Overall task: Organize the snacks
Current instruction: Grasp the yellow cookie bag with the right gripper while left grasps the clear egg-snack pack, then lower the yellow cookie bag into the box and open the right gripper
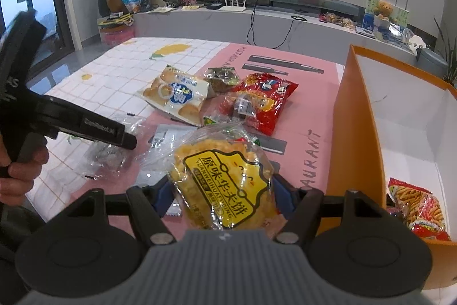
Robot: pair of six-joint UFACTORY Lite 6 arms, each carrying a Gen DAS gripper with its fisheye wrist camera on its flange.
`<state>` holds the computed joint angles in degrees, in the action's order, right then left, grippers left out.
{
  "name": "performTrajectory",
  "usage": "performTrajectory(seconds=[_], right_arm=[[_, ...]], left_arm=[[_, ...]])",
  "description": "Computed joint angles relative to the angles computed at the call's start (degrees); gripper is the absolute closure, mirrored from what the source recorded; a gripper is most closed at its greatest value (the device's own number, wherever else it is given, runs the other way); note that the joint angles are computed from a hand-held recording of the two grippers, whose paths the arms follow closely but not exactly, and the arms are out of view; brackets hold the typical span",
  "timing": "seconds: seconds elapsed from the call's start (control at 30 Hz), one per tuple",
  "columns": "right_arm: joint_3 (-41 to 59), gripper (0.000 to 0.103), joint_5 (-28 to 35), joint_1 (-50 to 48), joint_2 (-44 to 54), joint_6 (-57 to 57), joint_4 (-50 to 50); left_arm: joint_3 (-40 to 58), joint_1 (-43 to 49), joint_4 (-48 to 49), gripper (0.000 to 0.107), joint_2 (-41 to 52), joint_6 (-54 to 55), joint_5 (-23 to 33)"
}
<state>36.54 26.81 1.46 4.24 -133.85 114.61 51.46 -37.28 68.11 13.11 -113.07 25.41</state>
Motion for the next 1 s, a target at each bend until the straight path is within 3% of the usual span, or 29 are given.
performTrajectory(seconds=[0.43, 0.73, 1.0], right_arm=[[0.17, 0.035, 8.49, -7.49, -9.16, 17.20, -10.04], [3.97, 0.035, 16.07, -27.15, -13.75, 28.29, -20.90], [9.31, 0.035, 9.96, -33.83, -5.87, 26.67, -23.63]], left_arm=[[1.72, -8.30, 2.82, 0.049, -10.04, -3.37, 8.83], [9.32, -13.43, 6.56, 0.049, -5.55, -5.11, 4.83], [15.94, -14.87, 10.13, 0.049, 2.22, -7.82, -1.54]])
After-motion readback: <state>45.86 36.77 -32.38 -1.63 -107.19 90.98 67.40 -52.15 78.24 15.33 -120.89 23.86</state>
